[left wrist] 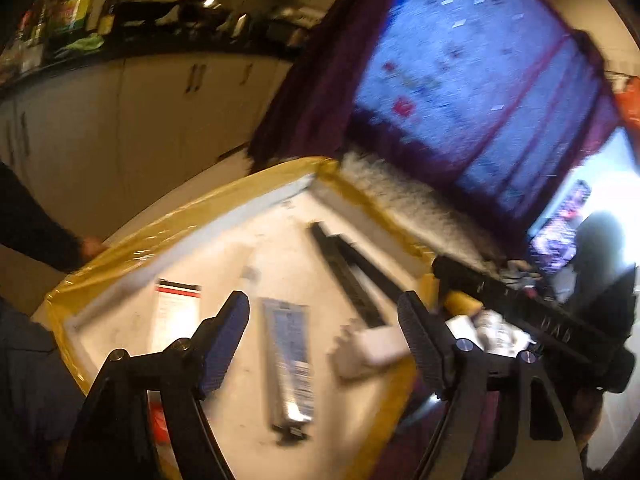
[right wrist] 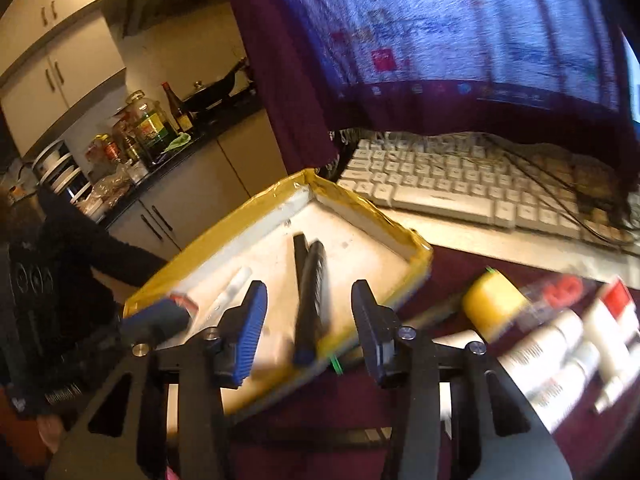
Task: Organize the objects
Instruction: 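Withdraw both open tools from the tray back over the cloth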
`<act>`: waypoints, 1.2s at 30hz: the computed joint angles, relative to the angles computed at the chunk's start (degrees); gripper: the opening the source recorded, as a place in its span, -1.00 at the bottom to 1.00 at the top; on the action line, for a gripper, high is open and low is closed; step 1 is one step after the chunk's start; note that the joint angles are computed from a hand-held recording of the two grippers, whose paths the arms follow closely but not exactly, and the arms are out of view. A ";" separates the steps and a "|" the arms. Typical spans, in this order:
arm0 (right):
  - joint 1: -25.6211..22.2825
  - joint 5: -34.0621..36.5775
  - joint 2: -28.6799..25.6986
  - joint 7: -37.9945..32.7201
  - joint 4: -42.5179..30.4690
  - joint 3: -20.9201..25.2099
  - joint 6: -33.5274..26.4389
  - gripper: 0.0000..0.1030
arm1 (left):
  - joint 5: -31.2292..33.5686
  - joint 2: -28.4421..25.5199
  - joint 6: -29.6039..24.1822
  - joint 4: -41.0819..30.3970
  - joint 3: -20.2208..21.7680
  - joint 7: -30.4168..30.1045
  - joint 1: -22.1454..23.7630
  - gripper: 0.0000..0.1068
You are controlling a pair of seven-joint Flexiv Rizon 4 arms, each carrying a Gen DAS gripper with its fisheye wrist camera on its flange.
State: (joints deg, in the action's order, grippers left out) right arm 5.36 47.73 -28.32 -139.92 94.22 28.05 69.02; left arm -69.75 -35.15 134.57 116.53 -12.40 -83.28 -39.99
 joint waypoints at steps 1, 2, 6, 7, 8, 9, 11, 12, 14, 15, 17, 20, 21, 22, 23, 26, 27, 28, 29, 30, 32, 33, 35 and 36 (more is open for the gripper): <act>-0.80 0.56 0.57 -0.60 0.96 0.10 0.21 -0.17 | 2.49 -0.40 1.10 0.22 0.28 -1.00 -0.08 0.34; -1.40 0.98 1.03 -0.91 1.83 -0.07 0.38 -0.17 | 4.02 -0.77 2.05 0.11 0.56 -0.84 -0.51 0.34; -2.15 0.52 1.62 1.60 4.12 -2.53 0.63 -0.17 | 7.77 -1.44 0.81 -0.82 0.19 0.27 -0.73 0.35; -2.28 0.21 1.61 2.49 4.54 -3.11 0.71 -0.17 | 8.02 -1.63 -0.16 -1.33 0.19 0.33 -0.78 0.35; -2.31 -0.26 1.60 3.55 4.97 -3.78 1.08 -0.17 | 8.52 -1.77 -1.44 -1.82 0.15 0.33 -0.73 0.35; -2.63 -0.48 1.52 4.11 5.20 -4.09 1.42 -0.17 | 9.12 -1.97 -2.49 -2.35 0.29 0.22 -0.76 0.35; -3.47 -0.92 1.51 4.96 5.57 -4.38 1.93 -0.18 | 10.17 -2.43 -3.86 -3.28 0.75 -0.48 -1.00 0.35; -4.33 -0.76 1.47 4.74 5.53 -4.02 1.56 -0.18 | 12.04 -2.32 -4.47 -3.11 0.73 -1.64 -0.70 0.35; -4.51 -1.24 2.00 5.24 6.30 -4.36 3.06 -0.18 | 11.79 -2.69 -6.43 -4.47 1.95 -0.65 -1.96 0.35; -5.18 -0.87 2.21 4.65 6.50 -3.87 3.62 -0.18 | 9.78 -3.20 -7.19 -5.76 2.95 1.19 -3.39 0.35; -5.62 -0.90 2.72 3.75 7.24 -3.55 5.21 -0.18 | 8.65 -3.79 -8.42 -7.23 3.46 2.85 -4.19 0.35; -5.91 -1.86 2.90 4.24 8.27 -3.66 7.30 -0.18 | 9.05 -4.29 -9.42 -7.94 3.67 2.66 -4.41 0.35; -6.32 -2.08 2.89 4.45 8.51 -3.58 7.55 -0.18 | 9.11 -4.38 -9.92 -8.03 3.77 2.63 -4.45 0.35; -6.64 -2.28 2.87 4.85 8.70 -3.57 7.89 -0.18 | 8.56 -4.56 -10.34 -8.37 4.17 3.12 -4.91 0.35; -7.10 -2.37 2.84 5.28 8.82 -3.54 8.15 -0.18 | 5.79 -5.07 -10.15 -9.48 5.39 5.33 -6.72 0.35; -7.75 -3.40 2.41 7.25 8.71 -3.79 8.56 -0.18 | 2.60 -5.60 -9.40 -10.78 4.97 9.30 -7.58 0.35; -7.94 -3.71 2.23 8.01 8.66 -3.90 8.91 -0.18 | 3.92 -5.50 -9.00 -10.38 4.13 8.47 -6.75 0.35; -8.34 -3.88 2.16 8.57 8.66 -3.77 9.11 -0.18 | 5.54 -5.38 -8.59 -9.86 3.49 7.30 -5.95 0.35; -8.39 -4.39 2.02 9.51 8.63 -3.98 9.39 -0.18 | 7.31 -5.24 -8.32 -9.40 2.99 5.98 -5.21 0.35; -8.14 -5.12 1.93 10.65 8.77 -4.29 9.91 -0.18 | 8.02 -5.16 -8.38 -9.27 2.91 5.50 -4.99 0.35; -8.54 -6.19 1.53 12.46 8.66 -4.18 10.31 -0.18 | 8.45 -5.19 -8.35 -9.34 3.28 5.62 -5.34 0.35; -9.01 -6.61 1.35 13.02 8.55 -3.82 10.01 -0.18 | 7.89 -5.29 -8.46 -9.66 3.62 6.34 -5.82 0.35; -9.64 -7.26 0.98 14.27 8.29 -3.38 9.70 -0.18 | 6.79 -5.54 -8.55 -10.29 3.93 7.67 -6.46 0.35; -10.06 -7.37 0.74 14.57 8.04 -2.95 9.51 -0.18 | 6.22 -5.61 -8.87 -10.58 3.88 8.34 -6.57 0.35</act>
